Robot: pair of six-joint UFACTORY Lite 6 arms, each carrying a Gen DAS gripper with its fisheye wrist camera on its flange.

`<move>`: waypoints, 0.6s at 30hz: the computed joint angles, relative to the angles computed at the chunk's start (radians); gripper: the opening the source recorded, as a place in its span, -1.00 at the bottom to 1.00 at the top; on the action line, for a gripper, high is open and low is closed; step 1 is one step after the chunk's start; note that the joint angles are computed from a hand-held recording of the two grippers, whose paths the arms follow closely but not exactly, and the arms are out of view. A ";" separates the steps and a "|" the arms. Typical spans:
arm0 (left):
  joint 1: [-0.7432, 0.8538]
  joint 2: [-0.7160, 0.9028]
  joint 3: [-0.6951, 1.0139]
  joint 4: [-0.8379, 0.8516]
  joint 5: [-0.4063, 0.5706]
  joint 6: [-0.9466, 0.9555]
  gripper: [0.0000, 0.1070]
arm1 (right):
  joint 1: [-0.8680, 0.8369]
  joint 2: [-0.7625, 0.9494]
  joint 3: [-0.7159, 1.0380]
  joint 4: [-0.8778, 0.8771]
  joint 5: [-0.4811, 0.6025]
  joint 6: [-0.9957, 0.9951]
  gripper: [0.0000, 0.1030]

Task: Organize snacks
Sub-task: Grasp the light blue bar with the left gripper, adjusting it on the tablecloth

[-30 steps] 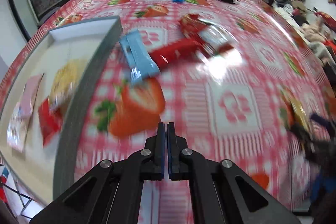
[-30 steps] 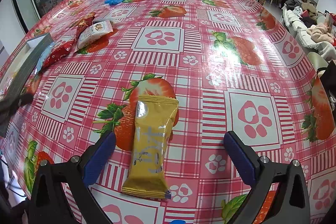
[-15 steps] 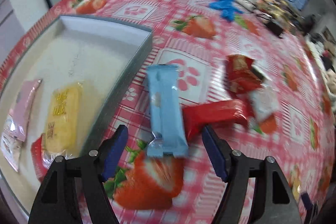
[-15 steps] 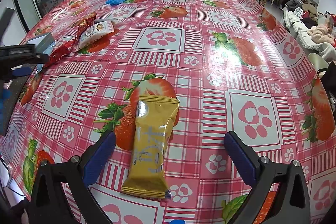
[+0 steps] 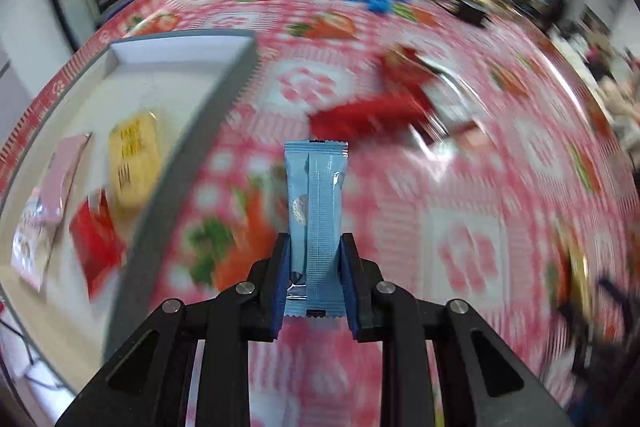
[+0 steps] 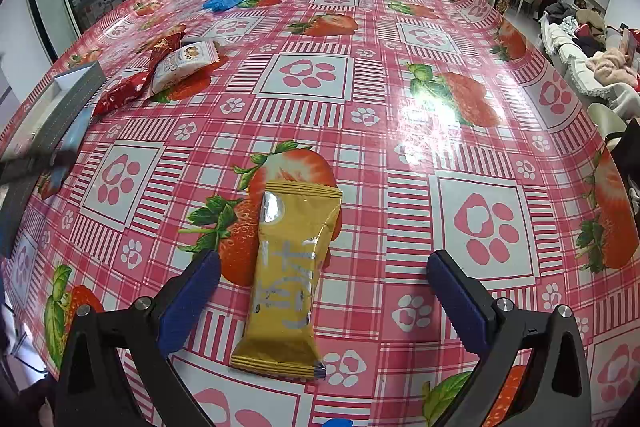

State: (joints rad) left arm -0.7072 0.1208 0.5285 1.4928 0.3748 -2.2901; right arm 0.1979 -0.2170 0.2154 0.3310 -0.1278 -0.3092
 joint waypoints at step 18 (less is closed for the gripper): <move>-0.049 0.142 0.049 0.286 0.077 -0.282 0.93 | -0.002 -0.020 -0.047 -0.138 -0.080 0.129 1.00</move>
